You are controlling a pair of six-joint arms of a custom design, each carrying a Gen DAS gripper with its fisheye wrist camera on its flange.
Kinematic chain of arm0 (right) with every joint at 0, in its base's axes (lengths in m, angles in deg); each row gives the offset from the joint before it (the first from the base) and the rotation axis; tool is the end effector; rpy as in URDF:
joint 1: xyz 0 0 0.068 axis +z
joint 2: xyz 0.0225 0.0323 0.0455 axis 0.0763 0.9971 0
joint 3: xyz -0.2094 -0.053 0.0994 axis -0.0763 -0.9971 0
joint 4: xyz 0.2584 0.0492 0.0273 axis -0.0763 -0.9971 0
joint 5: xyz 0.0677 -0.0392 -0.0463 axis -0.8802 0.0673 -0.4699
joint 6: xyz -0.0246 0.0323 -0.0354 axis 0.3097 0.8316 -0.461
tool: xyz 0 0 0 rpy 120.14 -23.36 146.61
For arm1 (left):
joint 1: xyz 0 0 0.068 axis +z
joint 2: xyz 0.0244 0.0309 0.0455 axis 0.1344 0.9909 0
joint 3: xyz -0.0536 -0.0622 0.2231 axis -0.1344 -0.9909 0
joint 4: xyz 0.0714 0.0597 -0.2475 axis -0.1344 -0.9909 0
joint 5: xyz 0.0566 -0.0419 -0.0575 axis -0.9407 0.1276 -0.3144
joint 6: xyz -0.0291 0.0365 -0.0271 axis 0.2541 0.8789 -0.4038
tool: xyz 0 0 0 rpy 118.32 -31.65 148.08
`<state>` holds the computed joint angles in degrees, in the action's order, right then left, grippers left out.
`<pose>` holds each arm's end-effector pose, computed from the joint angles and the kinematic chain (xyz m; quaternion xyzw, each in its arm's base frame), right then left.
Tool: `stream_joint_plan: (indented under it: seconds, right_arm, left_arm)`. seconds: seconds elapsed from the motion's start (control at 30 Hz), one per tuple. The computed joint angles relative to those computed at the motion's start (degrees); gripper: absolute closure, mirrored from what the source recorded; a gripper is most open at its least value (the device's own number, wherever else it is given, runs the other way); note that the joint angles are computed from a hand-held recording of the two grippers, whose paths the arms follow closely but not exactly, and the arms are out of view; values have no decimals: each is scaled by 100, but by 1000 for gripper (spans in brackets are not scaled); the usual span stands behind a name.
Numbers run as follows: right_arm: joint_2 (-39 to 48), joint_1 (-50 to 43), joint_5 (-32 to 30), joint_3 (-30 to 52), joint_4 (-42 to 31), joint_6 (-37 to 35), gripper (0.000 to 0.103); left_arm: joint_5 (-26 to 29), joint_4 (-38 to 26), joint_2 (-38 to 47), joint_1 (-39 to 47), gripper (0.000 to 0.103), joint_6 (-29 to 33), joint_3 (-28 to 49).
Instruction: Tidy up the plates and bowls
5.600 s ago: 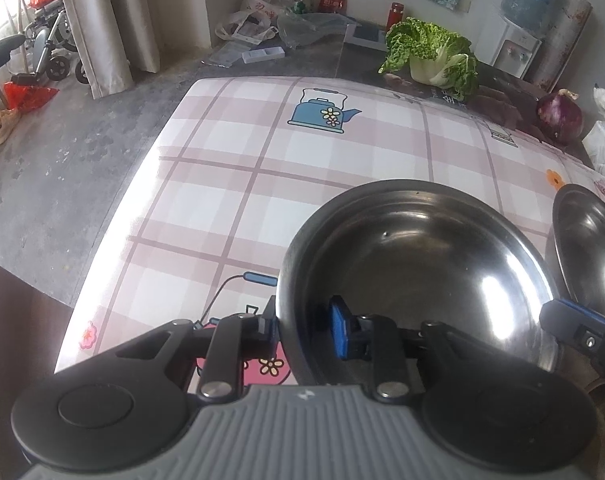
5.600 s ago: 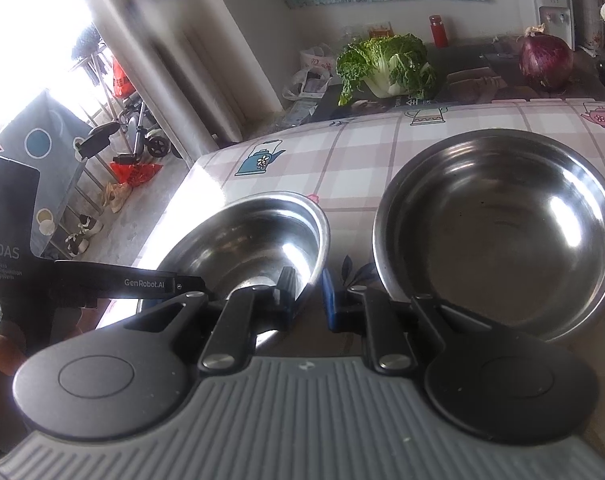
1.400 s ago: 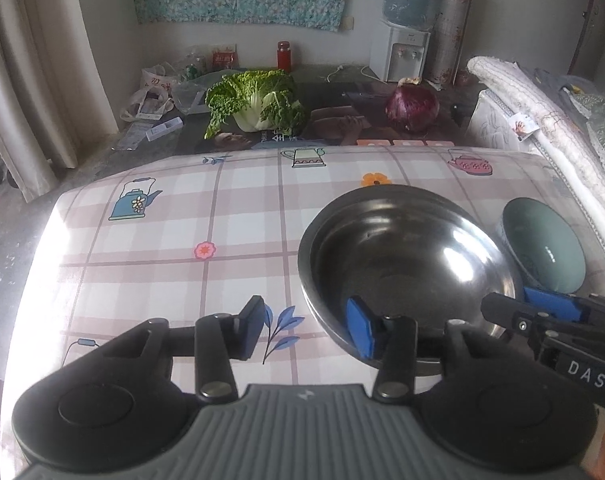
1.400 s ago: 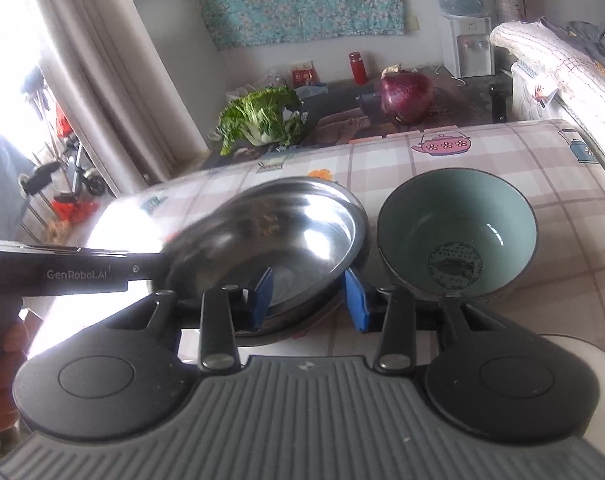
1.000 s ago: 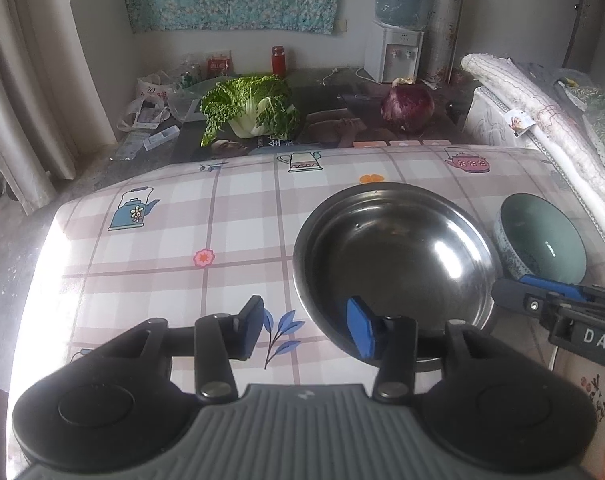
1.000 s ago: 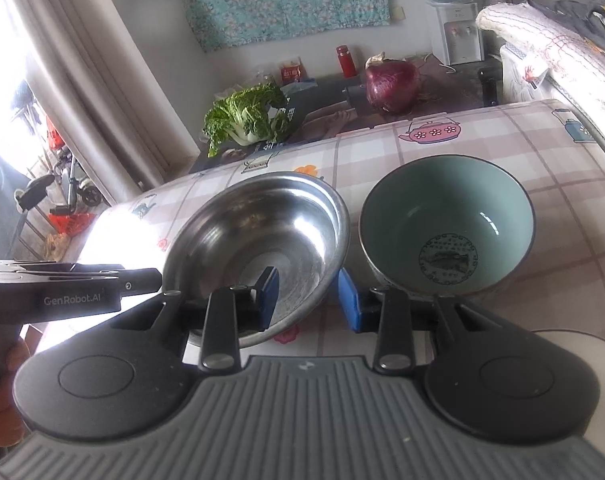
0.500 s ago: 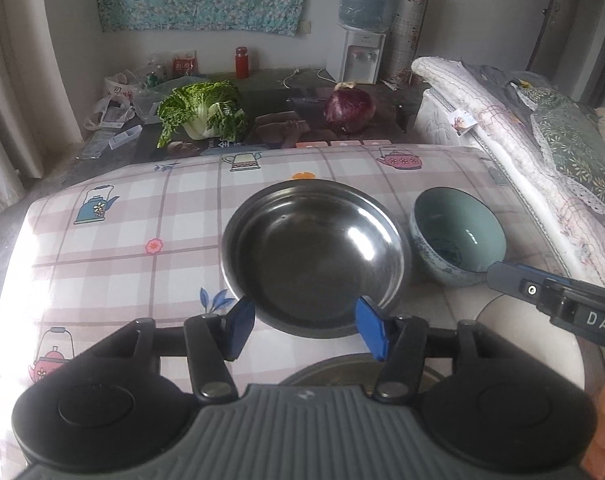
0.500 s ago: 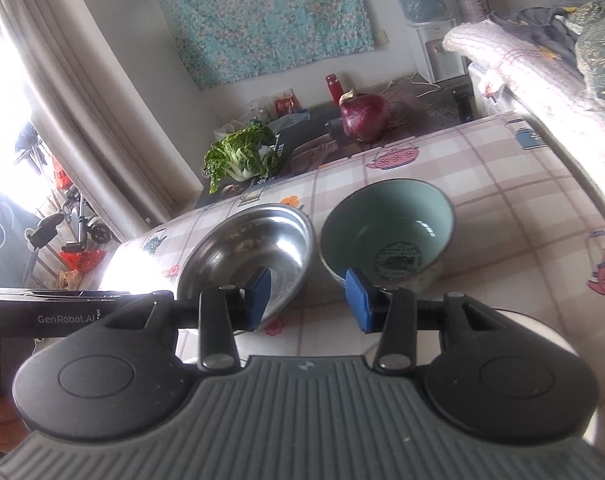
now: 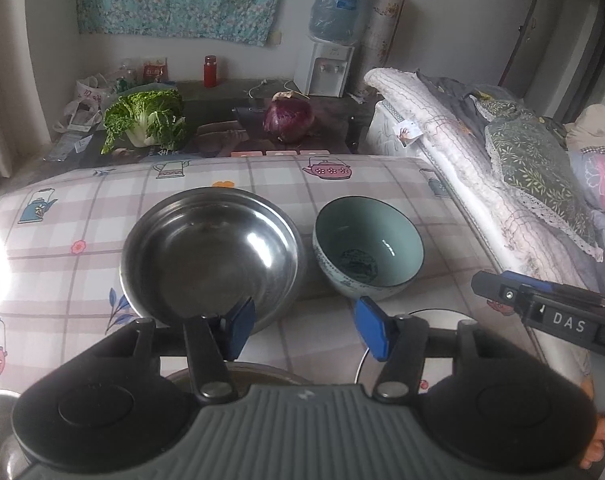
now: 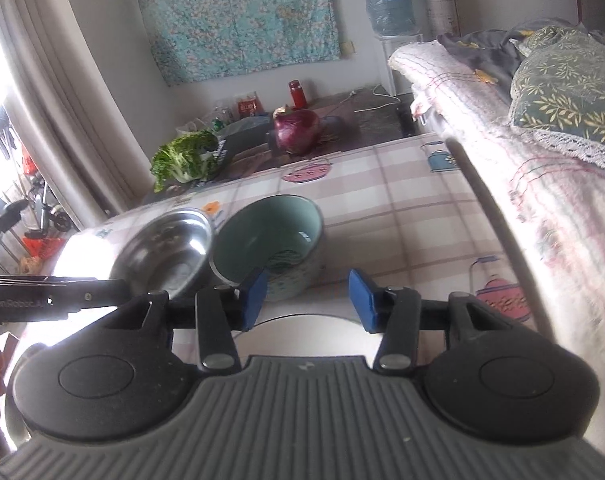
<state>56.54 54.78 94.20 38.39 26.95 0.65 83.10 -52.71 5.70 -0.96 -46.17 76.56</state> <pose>0.2082 0.2190 0.2036 0.1654 0.8932 0.0780 0.4109 0.3108 -0.0588 0.2313 0.1927 0.9191 -0.1501 0.3093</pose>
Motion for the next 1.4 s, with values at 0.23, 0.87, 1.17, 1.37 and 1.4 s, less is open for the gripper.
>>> stream_joint_plan:
  seconds: [0.23, 0.87, 1.17, 1.37, 1.4]
  right_arm:
    - [-24, -834, -651, -221, 513, -680, 57]
    - [2017, -1753, -1566, 1160, 1191, -1532, 73]
    - [2470, -1800, -1882, 1308, 1337, -1638, 88]
    - [2193, -1748, -1943, 1065, 1230, -1654, 88]
    - [2126, -1744, -1960, 991, 1240, -1637, 87]
  left_arm:
    - [102, 396, 451, -332, 50, -770, 160]
    - [-377, 243, 1795, -881, 82, -1504, 1132]
    - [-444, 234, 2056, -921, 79, -1564, 1339]
    - [-360, 180, 1851, -941, 79, -1393, 1122]
    - [-388, 239, 1816, -961, 79, -1369, 1059]
